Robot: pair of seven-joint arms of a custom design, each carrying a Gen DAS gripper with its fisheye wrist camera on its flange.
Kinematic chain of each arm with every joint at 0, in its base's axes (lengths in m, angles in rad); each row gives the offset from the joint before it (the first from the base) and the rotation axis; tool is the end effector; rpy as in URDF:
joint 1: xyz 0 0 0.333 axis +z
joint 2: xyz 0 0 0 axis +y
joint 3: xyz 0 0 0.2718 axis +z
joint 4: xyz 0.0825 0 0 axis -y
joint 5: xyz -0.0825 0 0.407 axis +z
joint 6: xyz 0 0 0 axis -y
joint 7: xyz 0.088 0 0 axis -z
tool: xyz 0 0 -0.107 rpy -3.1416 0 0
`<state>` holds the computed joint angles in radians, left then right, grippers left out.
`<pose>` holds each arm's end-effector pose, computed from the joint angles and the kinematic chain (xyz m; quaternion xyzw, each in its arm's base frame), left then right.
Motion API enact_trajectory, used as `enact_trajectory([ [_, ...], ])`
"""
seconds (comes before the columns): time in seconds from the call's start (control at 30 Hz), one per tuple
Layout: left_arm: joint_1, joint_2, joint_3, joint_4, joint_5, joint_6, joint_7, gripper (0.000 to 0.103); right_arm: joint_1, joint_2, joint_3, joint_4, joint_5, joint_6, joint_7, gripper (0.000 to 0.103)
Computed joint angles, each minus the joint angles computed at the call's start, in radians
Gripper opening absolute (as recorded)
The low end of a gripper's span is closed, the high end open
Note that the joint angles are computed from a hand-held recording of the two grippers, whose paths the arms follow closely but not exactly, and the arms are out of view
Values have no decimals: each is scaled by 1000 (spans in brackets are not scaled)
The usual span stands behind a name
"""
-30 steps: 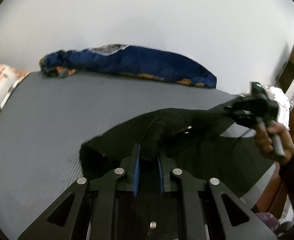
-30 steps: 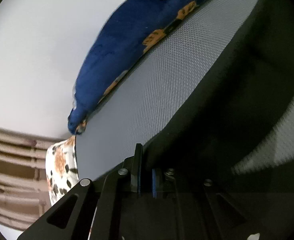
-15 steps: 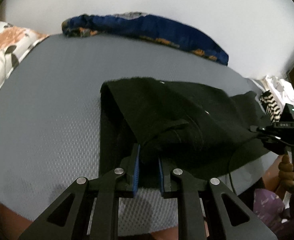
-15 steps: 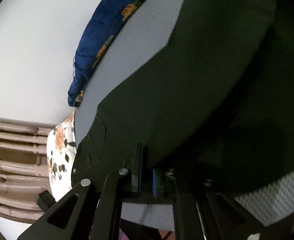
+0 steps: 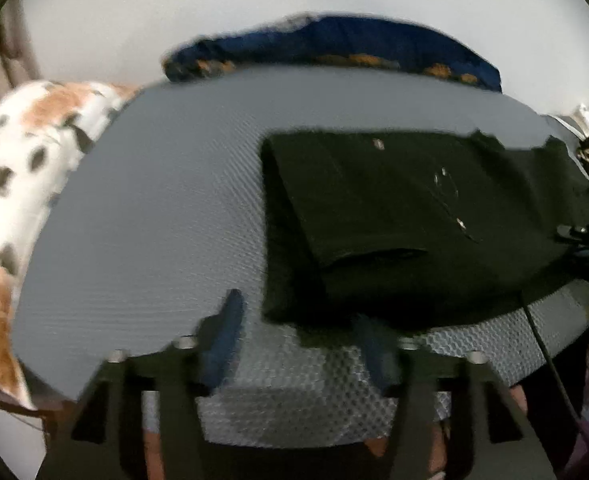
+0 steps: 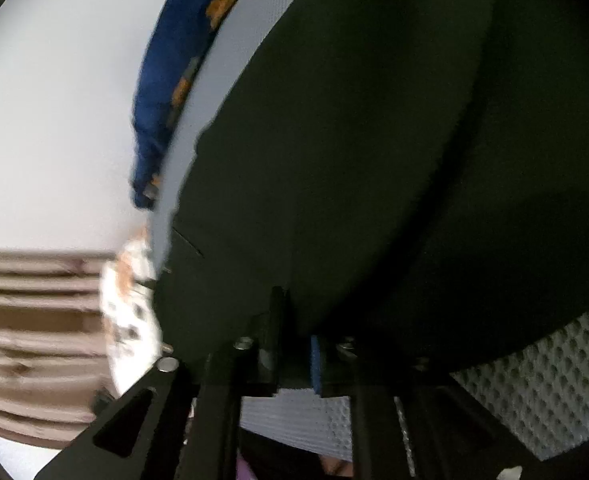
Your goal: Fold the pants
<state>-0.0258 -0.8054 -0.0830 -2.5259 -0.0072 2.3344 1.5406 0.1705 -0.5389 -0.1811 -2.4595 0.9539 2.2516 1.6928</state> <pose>0.4073 -0.0480 0.5638 -0.6505 0.6968 -0.2079 0.2194 0.4649 0.0156 0.4831 -0.3987 0.7943 0.2436 0.3882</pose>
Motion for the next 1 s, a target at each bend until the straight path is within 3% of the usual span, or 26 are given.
enact_trajectory([
  [0.07,7,-42,-16,-8,19,15,-10,65,9,-16,-32,-32,100,47,-46,22],
  [0.1,0,-52,-19,-4,23,21,-5,65,8,-23,-43,-45,143,78,-72,33],
  [0.2,-58,-25,-19,45,8,59,40,71,6,-34,-80,-71,279,154,-132,45],
  [0.27,-138,51,7,115,-61,90,94,78,-2,-22,-91,-64,356,198,-182,53],
  [0.37,-256,194,26,231,-187,122,183,78,-24,0,-90,-42,414,254,-233,62],
  [0.5,-333,378,-17,378,-292,147,295,78,-57,30,-85,-10,435,306,-274,69],
  [0.6,-356,495,-66,459,-320,176,376,78,-72,73,-109,35,463,284,-348,70],
  [0.8,-362,626,-128,549,-354,178,462,77,-140,212,-142,175,445,72,-457,70],
  [0.87,-361,650,-145,564,-357,184,466,73,-167,241,-127,211,416,31,-465,63],
  [0.93,-356,674,-160,582,-342,183,450,64,-198,265,-108,248,345,-18,-449,21],
  [1.0,-352,717,-175,622,-311,171,414,57,-224,289,-87,283,266,-48,-402,9],
])
